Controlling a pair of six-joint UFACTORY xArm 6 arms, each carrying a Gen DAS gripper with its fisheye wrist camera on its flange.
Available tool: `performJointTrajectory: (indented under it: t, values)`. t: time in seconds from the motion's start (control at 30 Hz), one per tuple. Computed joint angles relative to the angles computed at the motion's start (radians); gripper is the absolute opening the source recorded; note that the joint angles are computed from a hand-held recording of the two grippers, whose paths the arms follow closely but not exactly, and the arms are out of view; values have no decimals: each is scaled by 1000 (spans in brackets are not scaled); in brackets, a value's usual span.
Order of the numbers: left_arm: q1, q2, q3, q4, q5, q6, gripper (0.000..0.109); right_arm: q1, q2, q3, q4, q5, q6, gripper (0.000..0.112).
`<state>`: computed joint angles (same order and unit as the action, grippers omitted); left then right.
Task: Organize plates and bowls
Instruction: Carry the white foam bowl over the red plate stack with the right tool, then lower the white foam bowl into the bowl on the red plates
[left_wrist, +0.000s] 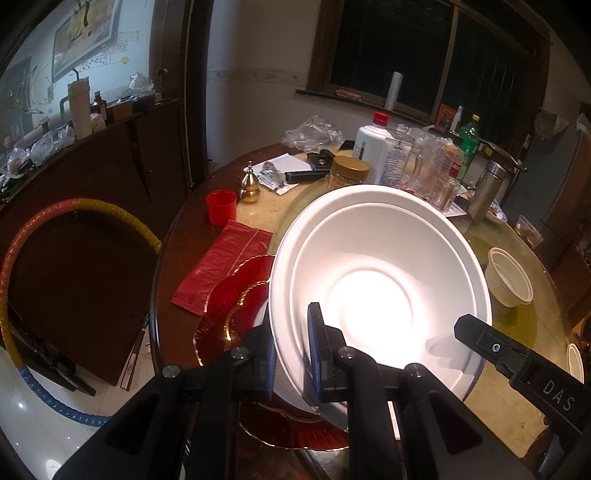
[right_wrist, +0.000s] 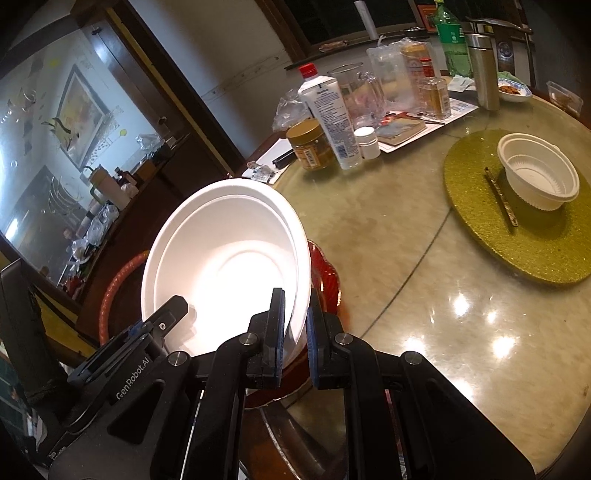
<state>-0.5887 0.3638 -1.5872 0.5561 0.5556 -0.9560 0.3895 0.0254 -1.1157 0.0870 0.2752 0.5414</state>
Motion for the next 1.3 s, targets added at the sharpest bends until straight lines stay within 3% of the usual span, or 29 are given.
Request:
performJointTrajectory:
  t: [0.53,1.3]
  values:
    - [30,23,-13,-30,29,24,13,16,108,-106,25,55,-30,10]
    - [35,36,-6,-39,49,37,13,21,155,-147,26,104,-31,10]
